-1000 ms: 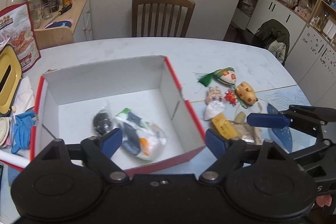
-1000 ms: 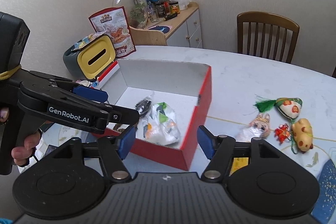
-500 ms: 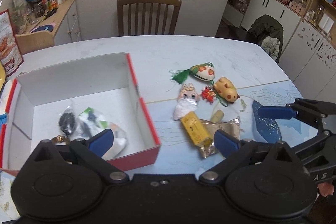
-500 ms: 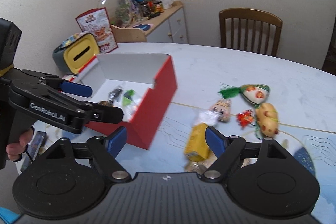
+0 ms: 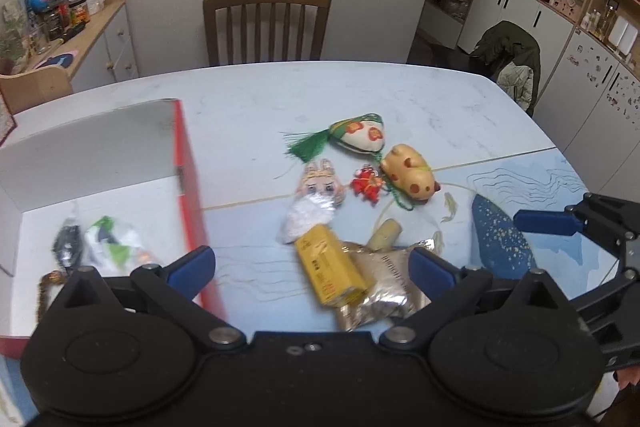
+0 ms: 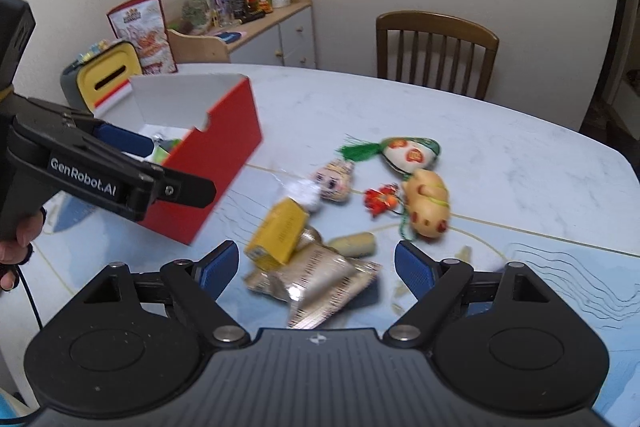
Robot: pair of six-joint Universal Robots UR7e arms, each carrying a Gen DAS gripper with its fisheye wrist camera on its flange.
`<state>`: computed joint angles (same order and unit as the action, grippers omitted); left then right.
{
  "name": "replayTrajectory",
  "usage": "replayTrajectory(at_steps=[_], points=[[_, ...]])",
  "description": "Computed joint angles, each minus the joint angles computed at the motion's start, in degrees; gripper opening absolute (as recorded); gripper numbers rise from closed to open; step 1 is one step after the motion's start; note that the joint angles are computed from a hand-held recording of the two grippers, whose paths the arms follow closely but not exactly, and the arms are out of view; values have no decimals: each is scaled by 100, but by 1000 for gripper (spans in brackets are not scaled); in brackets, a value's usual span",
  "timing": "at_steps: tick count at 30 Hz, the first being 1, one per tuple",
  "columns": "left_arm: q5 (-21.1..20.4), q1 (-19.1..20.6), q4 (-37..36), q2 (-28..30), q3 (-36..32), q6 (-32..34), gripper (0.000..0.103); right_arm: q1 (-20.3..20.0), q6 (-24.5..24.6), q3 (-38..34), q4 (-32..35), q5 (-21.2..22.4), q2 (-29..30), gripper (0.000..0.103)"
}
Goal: Organize objects
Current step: 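Withdraw both open tools from the box back toward the pile, then move the left tool toward the yellow box while the right tool approaches the gold foil packet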
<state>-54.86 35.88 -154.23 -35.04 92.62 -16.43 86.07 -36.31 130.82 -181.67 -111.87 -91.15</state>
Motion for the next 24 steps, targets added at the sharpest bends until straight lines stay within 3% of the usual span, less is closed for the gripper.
replayTrajectory(at_steps=[5,13,19,24], points=[[-3,15,135,317,-293,-67,103,-236,-418,39,-135,26,71,86],[112,97,599,720,-735,-391,102,-472,-1051,-132,209,242,288,86],[344,140,904,952,-1021,-650,102,-588,-1319,-365,485,320,556,86],[464,115,877,1076,-1157,-441,99,-656,-1448,-504,608,422,729,86]])
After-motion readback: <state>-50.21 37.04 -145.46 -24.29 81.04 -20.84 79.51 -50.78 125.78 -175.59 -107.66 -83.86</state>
